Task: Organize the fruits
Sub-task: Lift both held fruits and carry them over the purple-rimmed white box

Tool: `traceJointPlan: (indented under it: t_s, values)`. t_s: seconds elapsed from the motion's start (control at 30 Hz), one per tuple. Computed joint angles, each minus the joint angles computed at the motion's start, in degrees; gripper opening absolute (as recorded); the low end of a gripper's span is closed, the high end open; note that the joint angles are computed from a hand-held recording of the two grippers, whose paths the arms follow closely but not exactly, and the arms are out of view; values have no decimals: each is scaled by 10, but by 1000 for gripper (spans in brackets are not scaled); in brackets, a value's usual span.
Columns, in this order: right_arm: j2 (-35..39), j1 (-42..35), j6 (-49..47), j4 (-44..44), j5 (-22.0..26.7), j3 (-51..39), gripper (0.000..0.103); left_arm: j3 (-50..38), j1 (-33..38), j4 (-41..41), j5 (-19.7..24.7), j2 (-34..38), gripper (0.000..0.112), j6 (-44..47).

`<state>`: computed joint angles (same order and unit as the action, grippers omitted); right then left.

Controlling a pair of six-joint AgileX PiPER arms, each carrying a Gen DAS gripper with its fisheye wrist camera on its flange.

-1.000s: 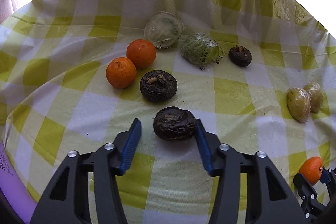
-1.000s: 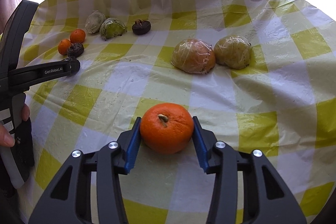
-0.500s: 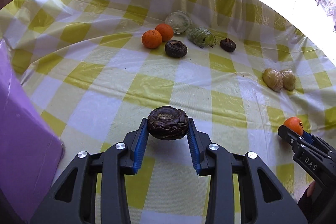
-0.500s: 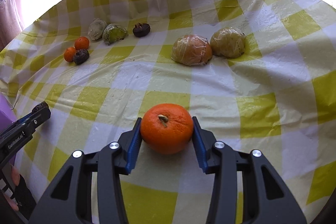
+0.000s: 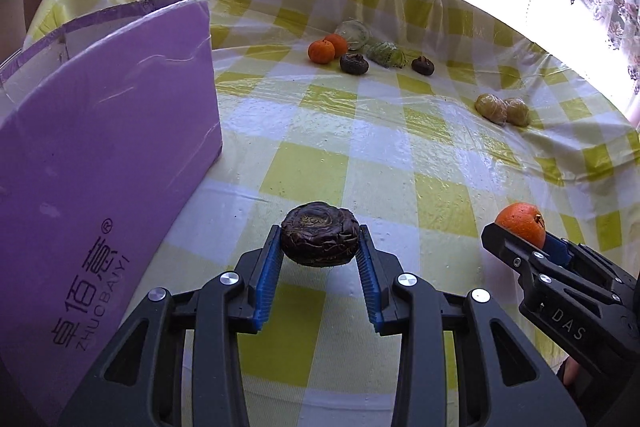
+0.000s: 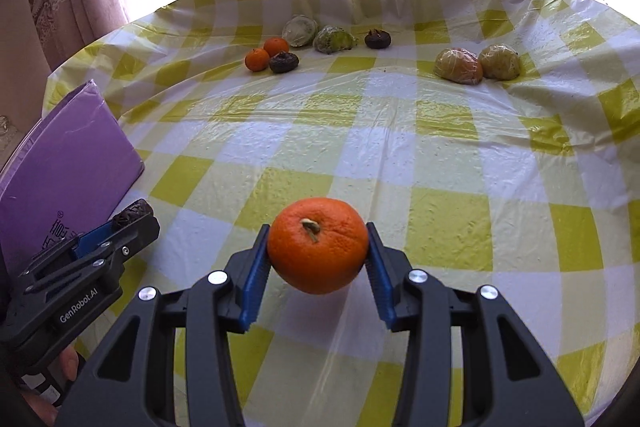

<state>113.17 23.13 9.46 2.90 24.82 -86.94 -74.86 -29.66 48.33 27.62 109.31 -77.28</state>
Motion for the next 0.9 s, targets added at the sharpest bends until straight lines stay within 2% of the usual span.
traceJointPlan:
  t_s: [0.17, 0.33, 0.47, 0.7, 0.77, 0.9]
  values:
    - [-10, 16, 27, -24, -14, 16, 45, 32, -24, 108, 19, -22, 34, -93]
    - [-36, 27, -29, 38, -67, 54, 45, 76, -61, 231, 80, -70, 34, -209]
    - [-63, 48, -36, 45, -119, 83, 45, 114, -102, 307, 155, -119, 34, -269]
    - [-95, 91, -51, 47, -174, 105, 45, 175, -156, 350, 258, -208, 34, -305]
    - [-98, 104, -60, 51, -177, 101, 45, 187, -165, 351, 283, -232, 34, -307]
    - [-92, 132, -22, -1, -168, 72, 45, 192, -166, 352, 315, -272, 34, -301]
